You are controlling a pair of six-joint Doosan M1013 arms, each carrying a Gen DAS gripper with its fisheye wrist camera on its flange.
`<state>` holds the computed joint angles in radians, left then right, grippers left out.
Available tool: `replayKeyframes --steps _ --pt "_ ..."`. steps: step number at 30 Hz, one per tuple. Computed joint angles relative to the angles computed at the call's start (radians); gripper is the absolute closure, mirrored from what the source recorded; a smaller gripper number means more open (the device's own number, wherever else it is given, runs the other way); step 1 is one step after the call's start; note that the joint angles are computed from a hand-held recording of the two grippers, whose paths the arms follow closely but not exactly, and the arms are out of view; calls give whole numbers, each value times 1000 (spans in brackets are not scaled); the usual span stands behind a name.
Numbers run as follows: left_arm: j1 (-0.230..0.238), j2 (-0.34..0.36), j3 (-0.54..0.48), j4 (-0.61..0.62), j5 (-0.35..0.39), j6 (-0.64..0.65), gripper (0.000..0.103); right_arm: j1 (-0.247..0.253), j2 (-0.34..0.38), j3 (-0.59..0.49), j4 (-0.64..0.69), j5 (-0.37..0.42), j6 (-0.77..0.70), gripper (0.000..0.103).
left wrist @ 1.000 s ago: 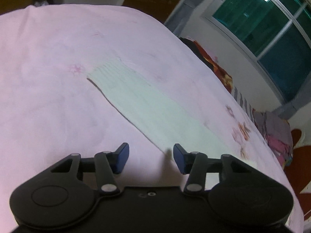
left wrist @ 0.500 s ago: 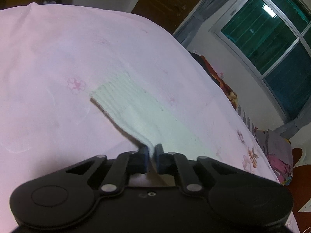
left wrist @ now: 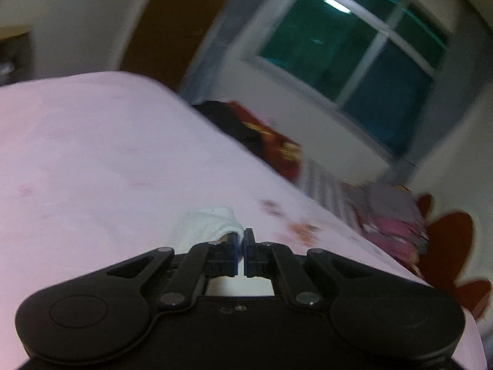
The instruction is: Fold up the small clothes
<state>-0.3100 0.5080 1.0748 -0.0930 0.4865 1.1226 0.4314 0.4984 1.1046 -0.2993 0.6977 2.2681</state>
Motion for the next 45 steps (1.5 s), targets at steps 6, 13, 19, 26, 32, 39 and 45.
replayKeyframes --steps 6,13,19,26,32,39,45 --pt "-58 10 -36 -343 33 394 100 -14 -55 64 -45 -15 67 50" --pt "-142 37 -41 -514 132 638 100 -40 -135 172 -96 -18 154 50" --pt "-198 54 -34 -379 198 599 91 -55 -185 238 -110 -17 182 50" --pt "-204 13 9 -287 207 547 62 -69 -209 264 0 -75 109 50" --pt "-182 -38 72 -159 196 432 59 -54 -174 216 105 -100 -37 50" --pt "-163 -52 101 18 215 235 59 -11 -120 149 195 -66 -246 50" --pt "-164 -41 99 26 229 222 59 25 -92 129 86 -21 -277 50"
